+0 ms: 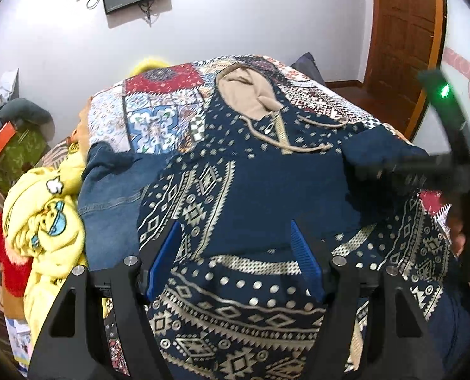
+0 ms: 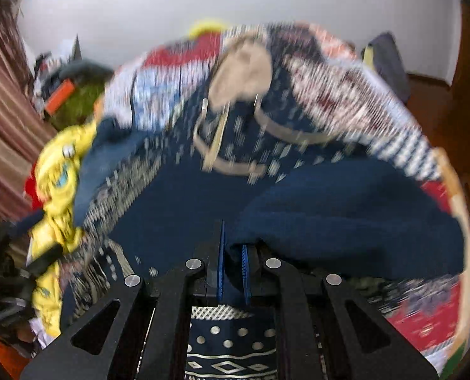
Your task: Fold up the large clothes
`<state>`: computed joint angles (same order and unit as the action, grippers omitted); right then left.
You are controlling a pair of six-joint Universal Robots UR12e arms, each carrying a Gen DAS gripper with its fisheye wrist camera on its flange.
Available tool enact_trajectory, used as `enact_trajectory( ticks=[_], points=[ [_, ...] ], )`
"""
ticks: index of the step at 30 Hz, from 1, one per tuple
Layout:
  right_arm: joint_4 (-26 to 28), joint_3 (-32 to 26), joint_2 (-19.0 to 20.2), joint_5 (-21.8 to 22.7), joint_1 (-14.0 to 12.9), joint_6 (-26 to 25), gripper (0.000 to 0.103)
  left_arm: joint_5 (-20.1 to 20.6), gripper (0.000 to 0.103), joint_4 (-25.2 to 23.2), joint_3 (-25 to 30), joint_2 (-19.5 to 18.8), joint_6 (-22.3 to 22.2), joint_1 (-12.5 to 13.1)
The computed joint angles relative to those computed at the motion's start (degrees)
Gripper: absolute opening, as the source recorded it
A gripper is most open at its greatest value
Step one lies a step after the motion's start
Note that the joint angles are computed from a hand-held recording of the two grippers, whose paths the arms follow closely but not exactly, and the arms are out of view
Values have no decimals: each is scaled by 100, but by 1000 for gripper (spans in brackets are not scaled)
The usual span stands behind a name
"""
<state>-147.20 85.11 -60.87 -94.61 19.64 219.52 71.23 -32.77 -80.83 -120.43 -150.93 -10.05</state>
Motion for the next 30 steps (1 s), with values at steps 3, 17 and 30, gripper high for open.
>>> enact_trajectory(
  ticks=[3, 17, 30],
  points=[
    [191, -59, 75, 45, 59, 49, 11, 31, 69, -103, -4, 16, 20, 14],
    [-389, 964, -970, -652, 139, -200, 41, -262, 69, -302, 237, 18, 401, -475],
    [224, 2085, -1952, -2505, 117, 756, 54, 0, 69, -1142, 721, -375, 1627, -1470]
  ],
)
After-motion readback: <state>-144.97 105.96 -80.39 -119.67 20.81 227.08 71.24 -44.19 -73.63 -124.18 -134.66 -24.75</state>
